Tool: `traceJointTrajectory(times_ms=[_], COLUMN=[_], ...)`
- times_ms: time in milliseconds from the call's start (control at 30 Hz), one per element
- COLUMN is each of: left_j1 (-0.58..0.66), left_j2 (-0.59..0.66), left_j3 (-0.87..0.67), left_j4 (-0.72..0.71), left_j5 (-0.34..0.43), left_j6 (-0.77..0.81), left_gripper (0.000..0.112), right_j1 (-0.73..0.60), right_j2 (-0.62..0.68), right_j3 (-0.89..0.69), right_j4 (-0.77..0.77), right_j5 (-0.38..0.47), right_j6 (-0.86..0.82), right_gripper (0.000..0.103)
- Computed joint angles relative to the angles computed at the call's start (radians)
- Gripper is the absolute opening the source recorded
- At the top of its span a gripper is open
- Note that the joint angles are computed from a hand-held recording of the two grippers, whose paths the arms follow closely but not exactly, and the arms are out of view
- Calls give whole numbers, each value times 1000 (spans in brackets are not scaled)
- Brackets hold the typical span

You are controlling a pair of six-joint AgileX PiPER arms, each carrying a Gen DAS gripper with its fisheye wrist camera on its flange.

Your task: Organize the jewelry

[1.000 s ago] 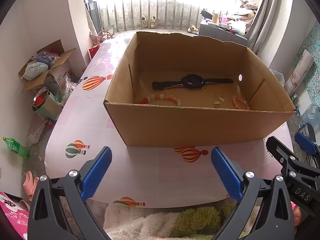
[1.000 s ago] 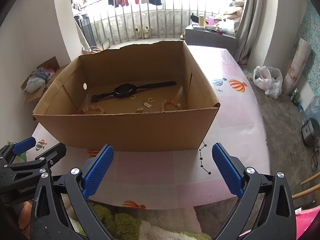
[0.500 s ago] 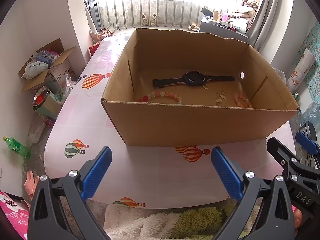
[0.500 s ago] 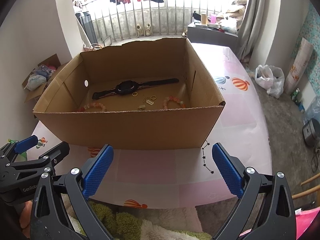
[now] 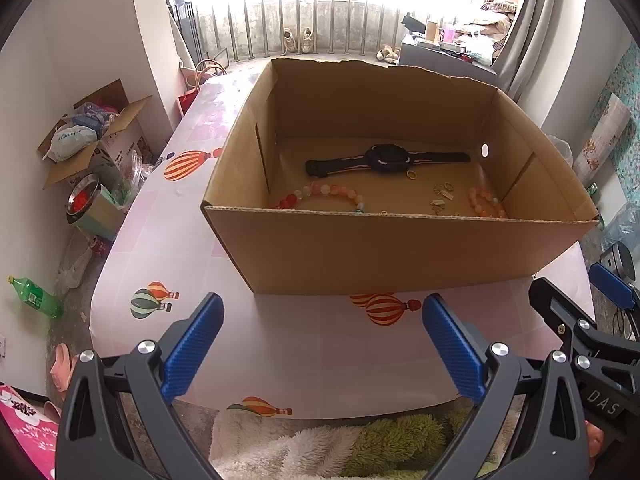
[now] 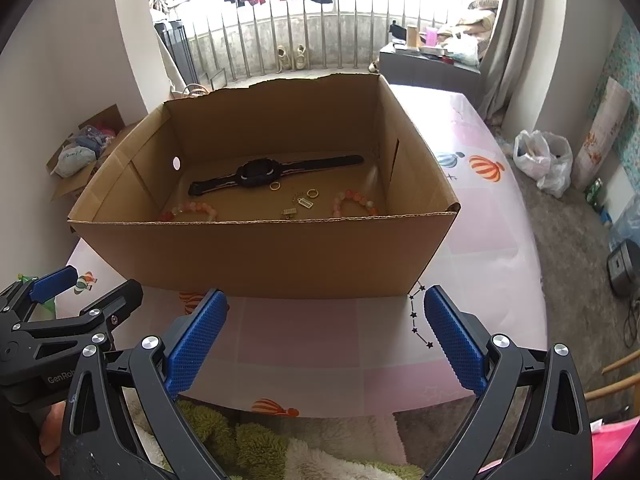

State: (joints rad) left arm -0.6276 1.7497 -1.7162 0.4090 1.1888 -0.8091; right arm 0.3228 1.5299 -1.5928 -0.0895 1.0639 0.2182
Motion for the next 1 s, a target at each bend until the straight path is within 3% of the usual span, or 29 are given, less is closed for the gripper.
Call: traceJointTrajectory(times_ms=[1000], left_j1=[3], left_j2=[-1], left_j3=[1], left_j4=[-2], left_j5=[6], left_j6=[6], left_gripper=[97], right_j1=[19], right_j2=[1], right_j3=[8], right_j4=[-17], right_j5=[2], right_j6=[18], right_gripper=[95])
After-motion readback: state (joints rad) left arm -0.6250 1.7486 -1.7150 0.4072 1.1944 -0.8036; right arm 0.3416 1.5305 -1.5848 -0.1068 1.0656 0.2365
